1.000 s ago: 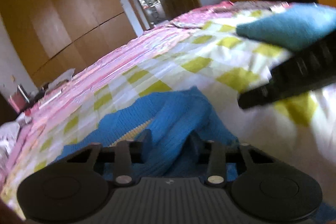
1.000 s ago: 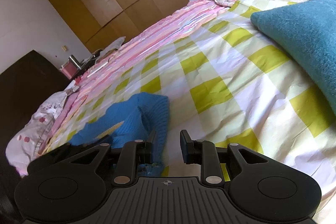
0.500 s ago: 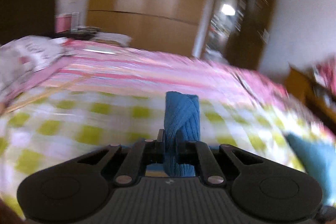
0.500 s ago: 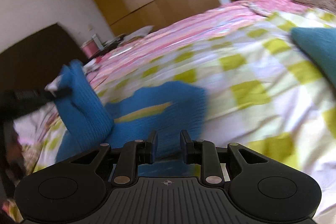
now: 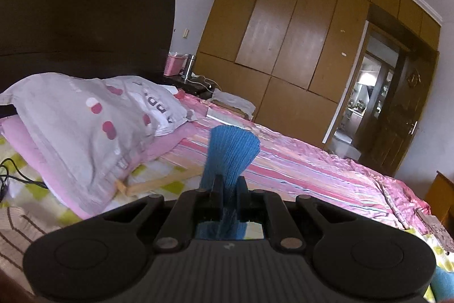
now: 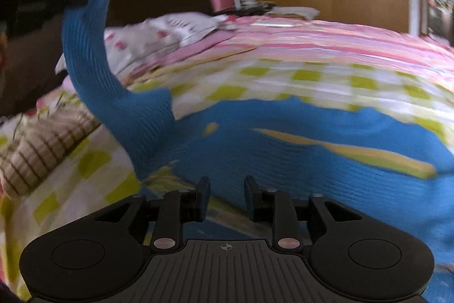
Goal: Fold small clothes
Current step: 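Carry the held sleeve across the sweater body with the left gripper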
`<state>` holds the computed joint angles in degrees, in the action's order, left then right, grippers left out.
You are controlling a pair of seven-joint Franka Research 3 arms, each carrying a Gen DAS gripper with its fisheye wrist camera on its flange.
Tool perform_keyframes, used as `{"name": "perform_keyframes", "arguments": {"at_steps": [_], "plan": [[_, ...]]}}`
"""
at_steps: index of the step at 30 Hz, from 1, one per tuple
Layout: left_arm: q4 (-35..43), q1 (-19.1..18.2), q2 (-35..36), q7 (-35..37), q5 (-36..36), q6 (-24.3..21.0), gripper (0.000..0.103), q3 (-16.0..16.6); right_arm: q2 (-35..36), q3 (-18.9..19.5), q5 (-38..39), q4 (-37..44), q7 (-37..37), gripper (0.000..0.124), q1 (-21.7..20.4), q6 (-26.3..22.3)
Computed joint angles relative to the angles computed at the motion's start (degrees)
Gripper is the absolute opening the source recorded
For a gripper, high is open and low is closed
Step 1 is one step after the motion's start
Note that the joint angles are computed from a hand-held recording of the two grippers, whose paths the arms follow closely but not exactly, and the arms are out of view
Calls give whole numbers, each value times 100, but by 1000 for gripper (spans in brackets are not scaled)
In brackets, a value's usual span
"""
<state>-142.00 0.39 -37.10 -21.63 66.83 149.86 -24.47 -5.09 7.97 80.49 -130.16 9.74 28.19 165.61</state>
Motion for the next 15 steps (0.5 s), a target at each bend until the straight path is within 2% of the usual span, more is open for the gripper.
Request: {"name": "perform_keyframes", "arguments": {"at_steps": [5,7,9,11,13,15], "plan": [[-121,114,14,-178,292,446,16,121,538,290,-507,331,-123,36,216,653],[-164,168,-20,-341,404,625,16,129,629,372,-231,402,-620,38,262,864],[-196,192,-71,-419,455,725,16,121,622,406,-55,423,-806,38,268,919],[-194,244,-74,-493,535,818,15,102,520,394,78,355,-883,38,256,763],[-179,258,-72,-522,547,829,16,69,543,411,136,355,-1039,38,299,879],[-180,256,-83,-551,553,859,15,61,694,423,-247,436,-613,32,329,1022]]}}
